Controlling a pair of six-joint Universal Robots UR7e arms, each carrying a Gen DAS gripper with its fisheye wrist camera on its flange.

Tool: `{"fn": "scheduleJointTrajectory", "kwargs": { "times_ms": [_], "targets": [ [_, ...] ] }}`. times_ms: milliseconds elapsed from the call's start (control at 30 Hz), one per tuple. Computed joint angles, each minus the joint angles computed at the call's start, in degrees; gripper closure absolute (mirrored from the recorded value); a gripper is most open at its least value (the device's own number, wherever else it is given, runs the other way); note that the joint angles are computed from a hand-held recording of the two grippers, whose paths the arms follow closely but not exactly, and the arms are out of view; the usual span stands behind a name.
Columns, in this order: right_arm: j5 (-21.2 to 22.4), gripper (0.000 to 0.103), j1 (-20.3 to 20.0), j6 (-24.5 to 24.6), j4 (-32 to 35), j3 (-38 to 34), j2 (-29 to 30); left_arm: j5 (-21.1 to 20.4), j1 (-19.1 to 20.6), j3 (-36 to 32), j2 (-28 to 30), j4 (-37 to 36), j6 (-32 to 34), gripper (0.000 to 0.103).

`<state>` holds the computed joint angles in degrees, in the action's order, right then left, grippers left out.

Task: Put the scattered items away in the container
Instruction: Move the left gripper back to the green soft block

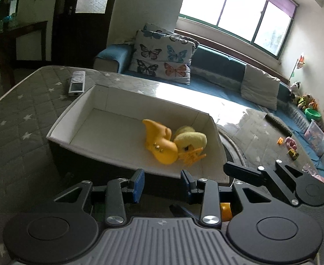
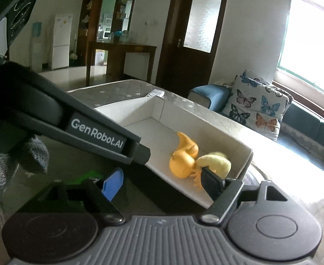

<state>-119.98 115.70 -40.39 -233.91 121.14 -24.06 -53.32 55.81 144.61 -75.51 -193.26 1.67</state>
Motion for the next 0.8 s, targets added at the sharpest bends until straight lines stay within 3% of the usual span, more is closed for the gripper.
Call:
{"fn": "scheduleJointTrajectory", "kwargs": {
  "times_ms": [267,800],
  "targets": [
    [-0.05,0.019,0.71,3.63,-4.22,2.80,2.73,7.81,-3.79,4.88,0.39,-3.30,-1.29,0.065],
    [0.20,0.019,1.56,7.41,-4.36,3.51,5.73,9.56,-3.45,9.15,-4.34,-2.35,-4.21,0.065]
  ]
}}
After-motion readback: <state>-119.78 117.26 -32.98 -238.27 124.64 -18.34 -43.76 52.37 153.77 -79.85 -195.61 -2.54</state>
